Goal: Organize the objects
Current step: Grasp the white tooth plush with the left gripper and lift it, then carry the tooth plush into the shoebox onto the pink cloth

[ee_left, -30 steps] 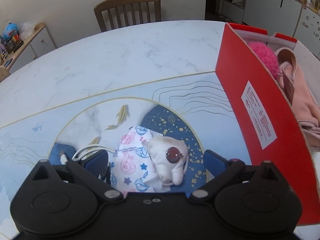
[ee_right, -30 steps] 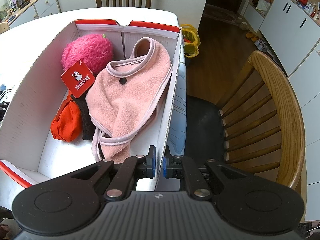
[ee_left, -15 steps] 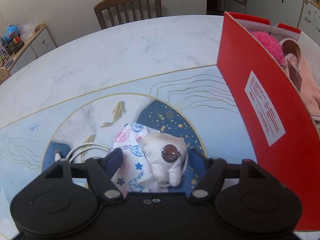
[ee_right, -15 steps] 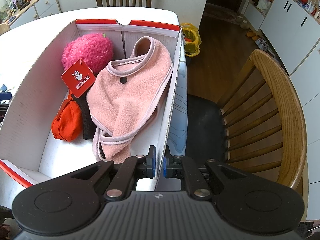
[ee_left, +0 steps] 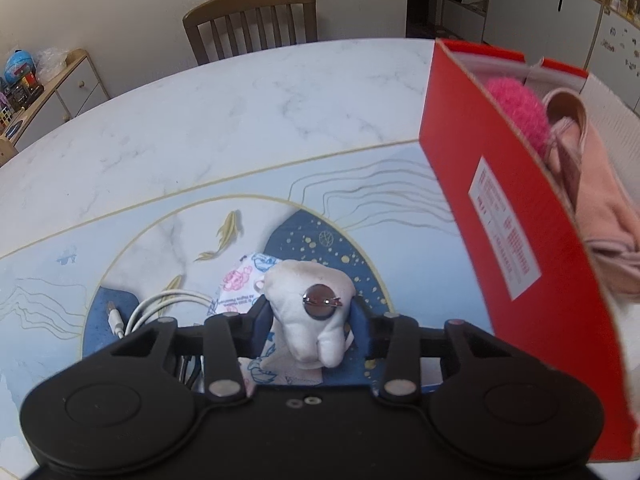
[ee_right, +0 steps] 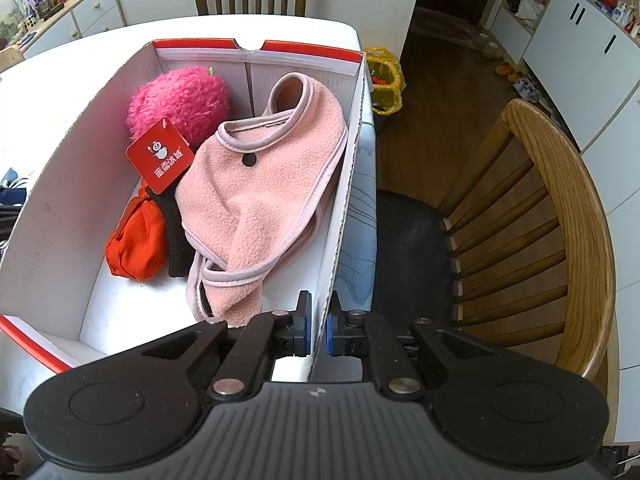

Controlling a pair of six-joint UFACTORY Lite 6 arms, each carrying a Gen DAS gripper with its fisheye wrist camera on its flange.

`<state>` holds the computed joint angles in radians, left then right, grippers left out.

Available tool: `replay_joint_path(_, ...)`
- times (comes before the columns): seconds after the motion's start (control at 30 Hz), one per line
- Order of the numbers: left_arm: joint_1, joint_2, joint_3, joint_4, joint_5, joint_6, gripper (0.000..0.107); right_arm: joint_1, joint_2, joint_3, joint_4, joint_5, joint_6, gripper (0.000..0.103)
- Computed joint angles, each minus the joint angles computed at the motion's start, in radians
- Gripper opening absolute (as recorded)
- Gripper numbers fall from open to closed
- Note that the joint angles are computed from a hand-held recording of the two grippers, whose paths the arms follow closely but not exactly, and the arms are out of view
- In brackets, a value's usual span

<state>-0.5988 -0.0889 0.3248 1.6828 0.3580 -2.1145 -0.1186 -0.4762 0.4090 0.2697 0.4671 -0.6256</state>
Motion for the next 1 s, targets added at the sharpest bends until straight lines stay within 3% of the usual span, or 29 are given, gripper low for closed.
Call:
replay_joint_path(0.3, -0.011, -0.239, 0.017, -0.533, 0.030, 0.526, 0.039, -0.048, 0.002, 0.000, 0.084, 0.016, -0.102, 0.006)
replay_joint_path(0.47, -0.054, -0.314, 0.078, -0.719, 0.075, 0.703, 0.039, -0.069, 0.006, 0.002, 0.123, 0.026, -0.147, 0.006)
replay_joint_path(0.67, -0.149, -0.259, 0.180, -0.741, 0.101, 0.709, 0.040, -0.084, 0.009, 0.005, 0.150, 0.035, -0.175, 0.006)
replay_joint_path(1.0, -0.260, 0.008, 0.443, -0.692, 0.063, 0.662, 0.040, -0.115, 0.019, 0.009, 0.204, 0.048, -0.236, 0.006)
